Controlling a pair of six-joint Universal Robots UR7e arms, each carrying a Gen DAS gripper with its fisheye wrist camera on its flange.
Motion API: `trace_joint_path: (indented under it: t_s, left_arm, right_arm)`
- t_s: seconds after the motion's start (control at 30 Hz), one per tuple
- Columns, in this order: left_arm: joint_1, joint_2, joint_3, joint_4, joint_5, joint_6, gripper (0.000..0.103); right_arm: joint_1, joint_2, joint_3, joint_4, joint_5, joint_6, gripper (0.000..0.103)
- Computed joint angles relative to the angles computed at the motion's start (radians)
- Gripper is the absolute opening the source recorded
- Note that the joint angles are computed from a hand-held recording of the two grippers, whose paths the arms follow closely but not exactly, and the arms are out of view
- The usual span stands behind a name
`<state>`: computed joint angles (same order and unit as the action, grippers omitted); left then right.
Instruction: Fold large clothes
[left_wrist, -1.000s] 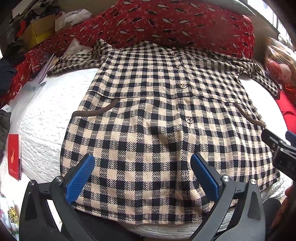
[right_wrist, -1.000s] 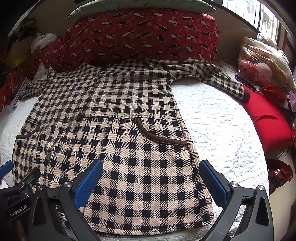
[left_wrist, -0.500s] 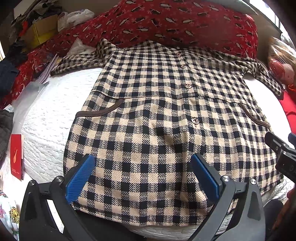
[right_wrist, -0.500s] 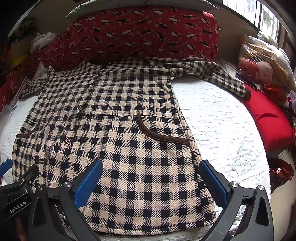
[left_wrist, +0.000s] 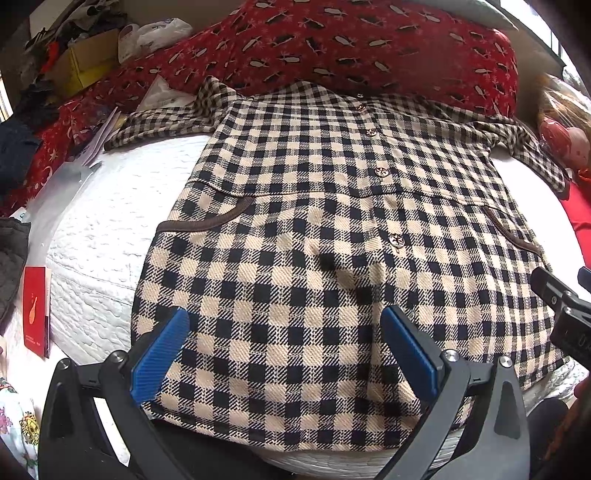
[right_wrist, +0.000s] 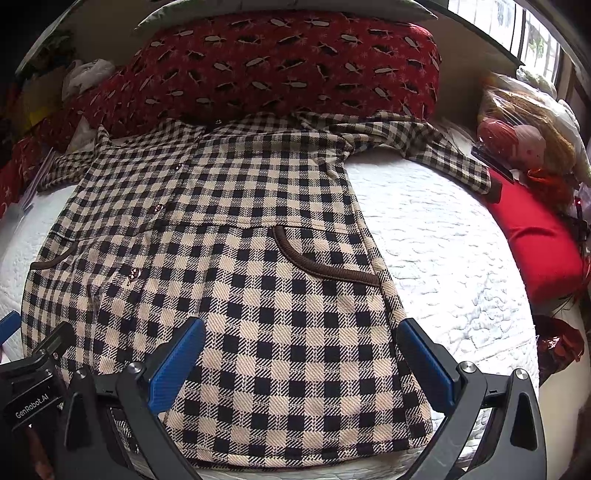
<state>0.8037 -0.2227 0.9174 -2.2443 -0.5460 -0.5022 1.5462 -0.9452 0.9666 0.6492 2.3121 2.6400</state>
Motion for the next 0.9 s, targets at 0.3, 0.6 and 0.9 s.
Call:
trace_joint_path:
  t_s: [0.3,0.6,0.9]
  left_arm:
    - [0.005,-0.006,0.002,0.021,-0.001,-0.022,0.103]
    - [0.008,-0.009,0.004,0.039,-0.006,-0.040,0.103]
    - [0.008,-0.014,0.008,0.066,-0.011,-0.076,0.103]
  right_arm:
    - [0.013,0.002,0.002,-0.005,0.006,-0.016,0.103]
    - [0.023,-0.011,0.023,-0.021,-0.005,-0.024,0.103]
    - [0.035,-0.034,0.063,-0.065,0.000,-0.051,0.103]
